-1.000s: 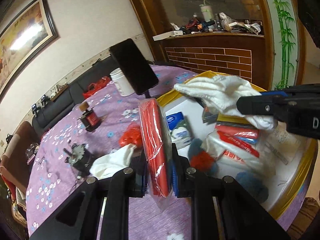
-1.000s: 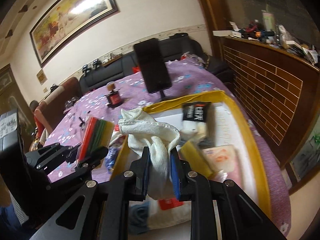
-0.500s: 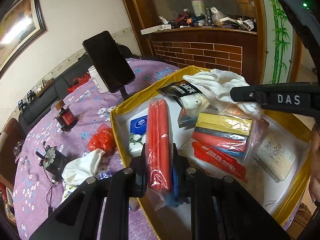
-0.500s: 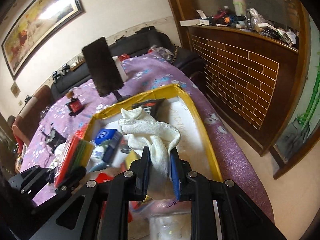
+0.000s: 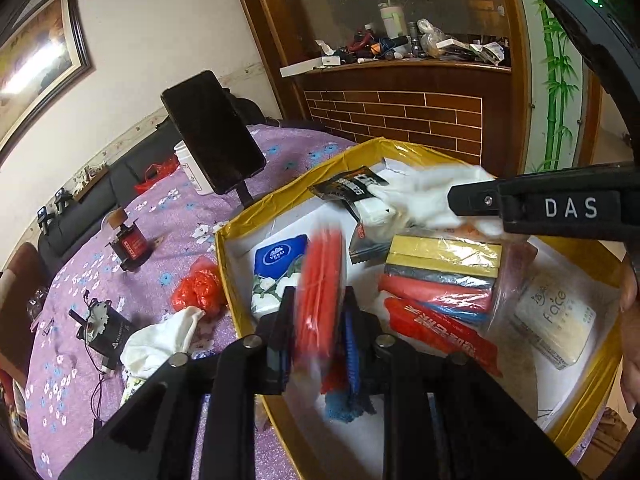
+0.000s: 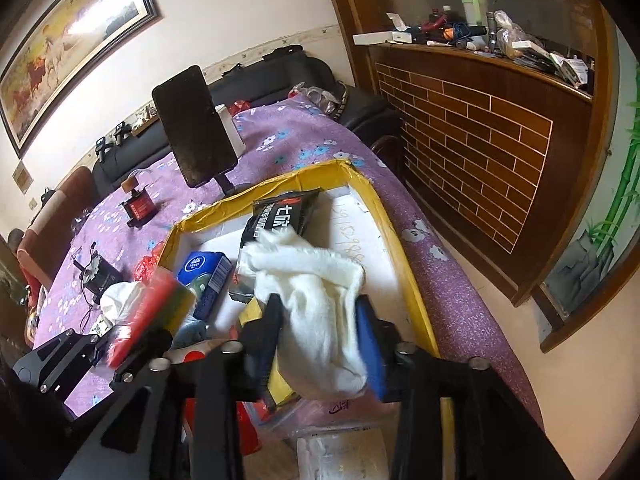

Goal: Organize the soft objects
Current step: 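Lower both items into the tray and open both tools, then move both tools back over the table items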

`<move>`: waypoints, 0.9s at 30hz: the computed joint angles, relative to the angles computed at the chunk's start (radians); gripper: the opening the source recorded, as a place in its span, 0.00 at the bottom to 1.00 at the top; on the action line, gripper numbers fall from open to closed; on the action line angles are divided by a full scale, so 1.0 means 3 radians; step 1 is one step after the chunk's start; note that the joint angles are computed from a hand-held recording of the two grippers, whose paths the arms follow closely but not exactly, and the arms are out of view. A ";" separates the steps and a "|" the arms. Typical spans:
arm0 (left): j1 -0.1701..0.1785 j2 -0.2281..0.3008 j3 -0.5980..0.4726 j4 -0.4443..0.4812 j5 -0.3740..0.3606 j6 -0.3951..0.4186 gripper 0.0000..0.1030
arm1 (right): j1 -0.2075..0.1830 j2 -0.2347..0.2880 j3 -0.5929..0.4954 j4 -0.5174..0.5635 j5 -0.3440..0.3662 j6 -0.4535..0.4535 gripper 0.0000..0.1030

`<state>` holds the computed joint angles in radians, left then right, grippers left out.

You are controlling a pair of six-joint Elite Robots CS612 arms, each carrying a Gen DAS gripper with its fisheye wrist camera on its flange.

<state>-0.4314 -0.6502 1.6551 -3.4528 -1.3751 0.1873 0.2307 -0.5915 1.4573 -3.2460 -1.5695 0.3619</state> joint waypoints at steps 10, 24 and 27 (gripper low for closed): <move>-0.0042 -0.0043 0.0130 -0.0324 0.0124 0.0109 0.41 | 0.0032 -0.0077 0.0121 -0.0196 -0.0069 0.0018 0.51; 0.0001 -0.0146 0.0329 -0.0592 0.0146 0.0095 0.44 | 0.0126 -0.0157 0.0195 -0.0320 -0.0011 -0.0037 0.52; 0.0022 -0.0164 0.0368 -0.0634 0.0154 0.0069 0.44 | 0.0150 -0.0157 0.0185 -0.0312 0.0016 -0.0064 0.52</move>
